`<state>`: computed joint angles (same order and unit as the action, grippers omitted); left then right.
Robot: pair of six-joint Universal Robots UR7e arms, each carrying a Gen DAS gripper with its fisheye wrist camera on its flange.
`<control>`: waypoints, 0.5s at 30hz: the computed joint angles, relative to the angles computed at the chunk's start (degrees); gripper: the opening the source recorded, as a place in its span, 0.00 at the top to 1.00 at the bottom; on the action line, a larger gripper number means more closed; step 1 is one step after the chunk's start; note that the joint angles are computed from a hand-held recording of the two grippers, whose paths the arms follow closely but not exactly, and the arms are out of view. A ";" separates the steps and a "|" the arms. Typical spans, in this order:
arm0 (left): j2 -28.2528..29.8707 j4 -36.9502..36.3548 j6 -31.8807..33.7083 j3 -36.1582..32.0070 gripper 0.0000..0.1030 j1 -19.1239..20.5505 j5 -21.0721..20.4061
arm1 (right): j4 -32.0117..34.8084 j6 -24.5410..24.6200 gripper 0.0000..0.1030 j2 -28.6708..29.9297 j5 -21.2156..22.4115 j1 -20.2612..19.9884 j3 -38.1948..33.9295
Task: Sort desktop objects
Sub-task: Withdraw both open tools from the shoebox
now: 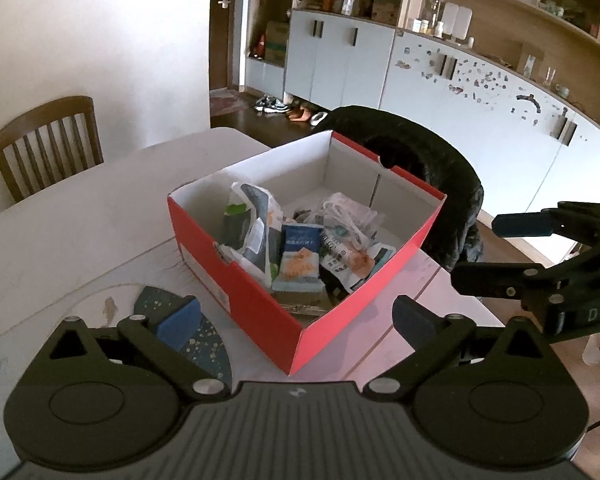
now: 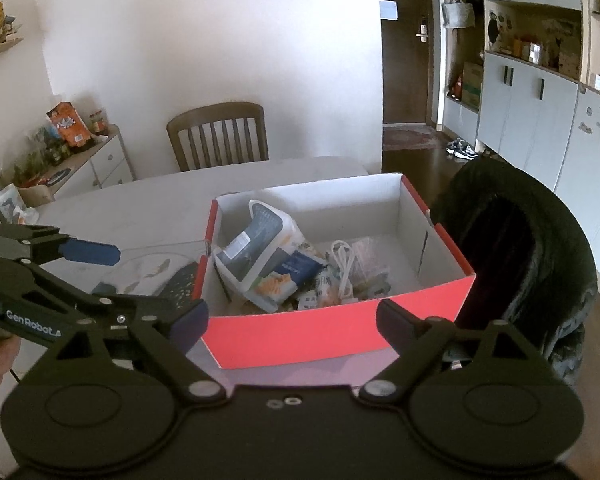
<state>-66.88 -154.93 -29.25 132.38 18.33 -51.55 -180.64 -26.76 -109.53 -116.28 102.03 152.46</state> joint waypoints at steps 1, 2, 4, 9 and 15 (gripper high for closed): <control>-0.11 0.23 -0.45 0.07 0.00 -0.02 0.07 | -0.14 0.14 0.12 -0.07 -0.02 0.13 0.13; -0.25 0.64 -0.85 0.09 0.00 -0.01 0.02 | -0.42 0.20 0.12 -0.04 -0.15 0.29 0.25; -0.34 1.46 -1.60 0.12 0.00 -0.14 0.40 | -0.98 0.23 0.11 0.04 -0.32 0.54 0.53; -0.39 2.47 -1.91 0.49 0.00 -0.58 1.30 | -0.99 0.63 0.11 0.21 -0.76 0.98 0.86; -0.43 3.03 -1.85 0.69 0.00 -0.63 1.39 | -1.04 0.97 0.11 0.57 -1.64 1.50 1.29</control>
<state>-67.31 -151.90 -31.11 133.06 17.70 -50.16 -181.68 -25.80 -108.96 -117.92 103.53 153.76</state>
